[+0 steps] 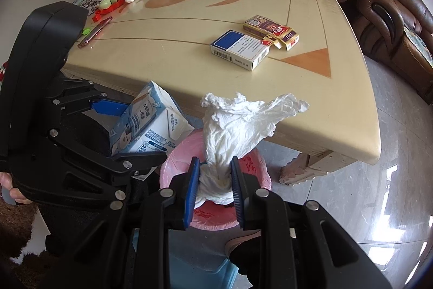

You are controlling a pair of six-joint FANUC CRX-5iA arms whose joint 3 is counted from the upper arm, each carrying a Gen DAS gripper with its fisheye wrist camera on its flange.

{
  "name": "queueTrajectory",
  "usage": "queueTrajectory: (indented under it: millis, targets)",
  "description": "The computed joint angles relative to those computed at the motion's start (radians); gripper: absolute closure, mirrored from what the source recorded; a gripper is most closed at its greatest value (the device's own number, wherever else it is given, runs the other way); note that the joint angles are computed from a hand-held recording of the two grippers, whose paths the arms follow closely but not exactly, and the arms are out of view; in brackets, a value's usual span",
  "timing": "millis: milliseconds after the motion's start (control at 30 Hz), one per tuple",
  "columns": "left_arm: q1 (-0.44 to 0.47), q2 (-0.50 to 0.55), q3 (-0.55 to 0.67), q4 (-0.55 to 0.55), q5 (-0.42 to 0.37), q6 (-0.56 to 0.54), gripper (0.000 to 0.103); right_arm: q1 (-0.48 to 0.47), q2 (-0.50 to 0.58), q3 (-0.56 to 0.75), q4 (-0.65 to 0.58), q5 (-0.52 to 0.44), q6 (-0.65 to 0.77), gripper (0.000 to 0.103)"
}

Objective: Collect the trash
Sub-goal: 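Carry the milk carton and plastic bag down over the trash bin, then open the left tool dropping the carton while the right tool drops the bag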

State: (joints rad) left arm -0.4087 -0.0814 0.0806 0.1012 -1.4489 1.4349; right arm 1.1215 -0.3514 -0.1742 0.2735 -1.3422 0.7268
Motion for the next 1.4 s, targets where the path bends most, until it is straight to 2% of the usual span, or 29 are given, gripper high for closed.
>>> queueTrajectory:
  millis: [300,567,900,1033,1267,1367,1400]
  targets:
    - [0.029,0.011,-0.135,0.051,0.065,-0.006,0.034,-0.023,-0.004,-0.107,-0.044,0.064,-0.032,0.079]
    - [0.069,0.064,-0.244,0.14,0.105,-0.009,0.034,-0.073,0.026,-0.181,-0.097,0.126,-0.02,0.079]
    - [0.092,0.189,-0.266,0.186,0.089,0.006,0.034,-0.211,0.142,-0.177,-0.245,0.196,0.127,0.079]
    - [0.086,0.224,-0.266,0.17,0.085,0.025,0.034,-0.263,0.194,-0.16,-0.321,0.207,0.2,0.079]
    - [0.093,0.289,-0.263,0.174,0.068,0.037,0.034,-0.323,0.28,-0.136,-0.443,0.214,0.287,0.079]
    - [0.098,0.308,-0.265,0.181,0.067,0.039,0.034,-0.322,0.291,-0.138,-0.454,0.219,0.287,0.078]
    - [0.099,0.314,-0.262,0.182,0.063,0.038,0.034,-0.322,0.295,-0.137,-0.451,0.22,0.287,0.075]
